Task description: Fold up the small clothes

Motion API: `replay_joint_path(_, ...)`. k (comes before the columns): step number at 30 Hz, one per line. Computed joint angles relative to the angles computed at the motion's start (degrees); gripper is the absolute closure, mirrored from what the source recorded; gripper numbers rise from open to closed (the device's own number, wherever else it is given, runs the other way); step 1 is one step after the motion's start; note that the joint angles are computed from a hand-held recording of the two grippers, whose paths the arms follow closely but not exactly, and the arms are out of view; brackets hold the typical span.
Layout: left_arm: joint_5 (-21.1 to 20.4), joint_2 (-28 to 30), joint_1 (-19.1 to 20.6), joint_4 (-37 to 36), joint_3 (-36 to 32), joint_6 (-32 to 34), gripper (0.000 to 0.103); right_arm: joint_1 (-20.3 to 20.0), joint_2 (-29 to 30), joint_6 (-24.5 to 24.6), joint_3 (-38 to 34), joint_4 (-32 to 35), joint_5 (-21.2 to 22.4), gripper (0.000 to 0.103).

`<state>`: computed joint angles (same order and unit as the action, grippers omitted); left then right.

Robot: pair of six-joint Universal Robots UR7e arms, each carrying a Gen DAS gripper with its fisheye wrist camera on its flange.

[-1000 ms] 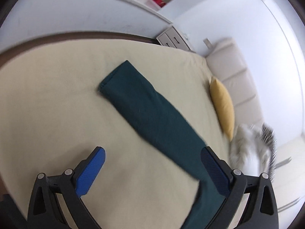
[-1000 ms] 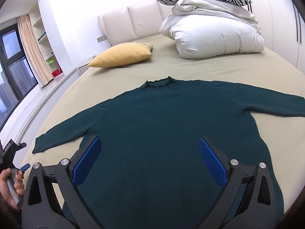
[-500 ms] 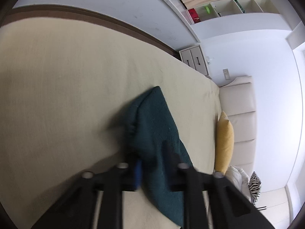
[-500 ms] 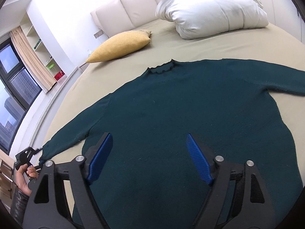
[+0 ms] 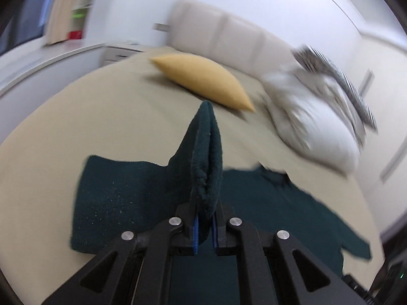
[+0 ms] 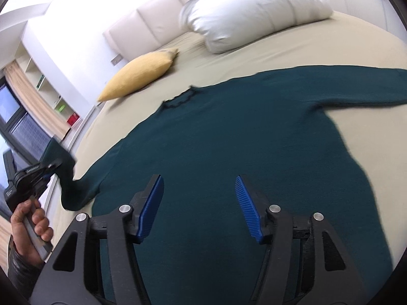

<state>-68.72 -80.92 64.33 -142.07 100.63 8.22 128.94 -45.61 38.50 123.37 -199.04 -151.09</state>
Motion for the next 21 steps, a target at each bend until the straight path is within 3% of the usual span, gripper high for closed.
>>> replay_joint_path(4,3.7,4.2,-3.6,-0.5,6.3,0.5,0.090,-1.8,-3.3,0.9,4.7,-1.8,0.3,0.046)
replay_joint_path(5,5.1,5.9,-3.8,0.6,6.4,0.2,0.074,-2.3,-4.2,1.5,5.8,-1.6,0.8,0.046)
replay_joint_path(7,7.2,7.5,-4.5,2.2,7.8,0.2,0.064,-3.7,-5.6,2.8,7.5,-1.3,1.9,0.045)
replay_joint_path(8,8.5,6.1,-5.3,-0.3,9.9,2.8,0.054,-4.3,-6.3,3.3,8.1,-0.8,2.7,0.045)
replay_joint_path(9,8.7,5.1,-5.9,-0.4,10.8,3.9,0.042,-4.9,-6.8,3.7,8.6,-0.3,3.5,0.044)
replay_joint_path(10,7.1,3.8,-5.9,1.9,10.5,4.1,0.022,-5.7,-7.1,2.9,8.6,-0.6,4.5,0.039)
replay_joint_path(11,5.4,2.2,-5.7,2.5,11.1,4.7,0.016,-6.2,-6.9,1.9,8.4,-1.2,5.3,0.035)
replay_joint_path(13,3.0,-1.7,-5.6,2.1,12.4,6.9,0.012,-7.3,-6.3,-1.4,6.6,-1.9,7.5,0.035)
replay_joint_path(16,-0.9,-5.0,-3.6,2.8,11.5,7.3,0.012,-9.2,-4.9,-7.8,2.2,-2.6,14.6,0.035)
replay_joint_path(21,-4.8,-4.5,1.6,2.7,6.1,2.0,0.014,-12.1,-1.0,-14.1,-10.0,9.1,23.0,0.040)
